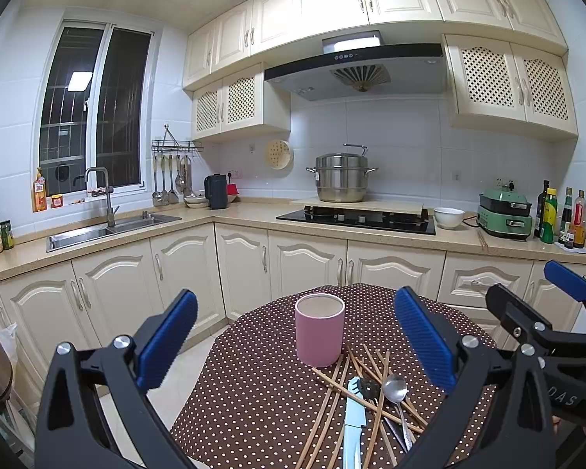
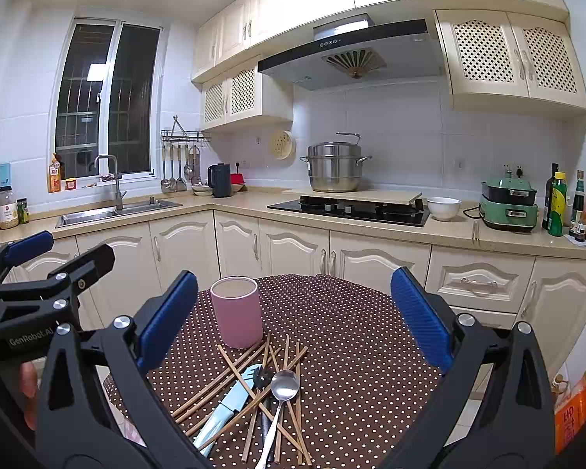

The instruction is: Organize utensils

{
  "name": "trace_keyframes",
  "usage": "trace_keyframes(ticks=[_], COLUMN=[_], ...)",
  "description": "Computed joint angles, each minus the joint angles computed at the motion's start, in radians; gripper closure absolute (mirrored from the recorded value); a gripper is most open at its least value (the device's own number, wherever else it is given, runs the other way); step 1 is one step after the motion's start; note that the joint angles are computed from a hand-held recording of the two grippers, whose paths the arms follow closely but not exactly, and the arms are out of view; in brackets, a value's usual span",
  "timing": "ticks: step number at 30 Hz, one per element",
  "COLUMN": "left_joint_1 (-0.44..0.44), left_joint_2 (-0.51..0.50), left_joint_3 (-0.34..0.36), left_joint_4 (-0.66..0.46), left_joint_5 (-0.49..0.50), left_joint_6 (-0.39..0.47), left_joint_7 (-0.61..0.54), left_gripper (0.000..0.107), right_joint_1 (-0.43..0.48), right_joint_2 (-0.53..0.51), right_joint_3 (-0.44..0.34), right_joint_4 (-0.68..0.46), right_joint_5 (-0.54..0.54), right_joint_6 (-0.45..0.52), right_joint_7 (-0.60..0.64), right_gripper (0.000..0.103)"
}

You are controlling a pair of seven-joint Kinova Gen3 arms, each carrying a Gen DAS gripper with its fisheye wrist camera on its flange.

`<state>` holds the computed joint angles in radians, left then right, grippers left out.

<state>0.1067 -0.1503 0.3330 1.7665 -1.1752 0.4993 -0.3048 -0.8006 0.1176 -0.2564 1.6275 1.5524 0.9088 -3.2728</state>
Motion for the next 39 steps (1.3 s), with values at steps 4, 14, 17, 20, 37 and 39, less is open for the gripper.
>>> trace_keyframes(ticks=[4, 14, 17, 20, 37, 39], left_joint_1=[-0.001, -0.018, -0.019, -0.019, -0.006, -0.002], left_joint_2=[-0.009, -0.013, -0.009, -0.006, 0.001, 0.005], left_joint_3=[-0.003, 0.007, 0.009, 0.011, 0.005, 0.002], left_joint_4=[-0.003, -0.002, -0.012, -0.019, -0.03, -0.035], left_joint_5=[0.028, 0.046, 0.062, 0.07, 0.081, 0.086], left_joint_6=[0.0, -0.005, 0.001, 0.006, 0.022, 0.027], left_joint_7=[-0.031, -0.046, -0.062, -0.07, -0.084, -0.092], left_gripper=[0.009, 0.009, 0.009, 0.009, 0.009, 0.009], right_joint_1=[0.003, 0.01, 0.009, 0.009, 0.011, 0.012], right_joint_2=[-0.002, -0.005, -0.002, -0.001, 0.006, 0.008], right_joint_3=[0.001, 0.0, 0.0, 0.001, 0.008, 0.01], right_joint_4=[0.004, 0.015, 0.011, 0.01, 0.0, 0.0], right_joint_5=[-0.001, 0.001, -0.002, 0.0, -0.014, -0.019], right_joint_6=[-0.006, -0.012, -0.008, -0.009, -0.022, -0.026], right_joint_7=[-0.003, -0.022, -0.017, -0.018, -0.007, -0.004], right_gripper=[0.006, 0.006, 0.006, 0.006, 0.006, 0.006])
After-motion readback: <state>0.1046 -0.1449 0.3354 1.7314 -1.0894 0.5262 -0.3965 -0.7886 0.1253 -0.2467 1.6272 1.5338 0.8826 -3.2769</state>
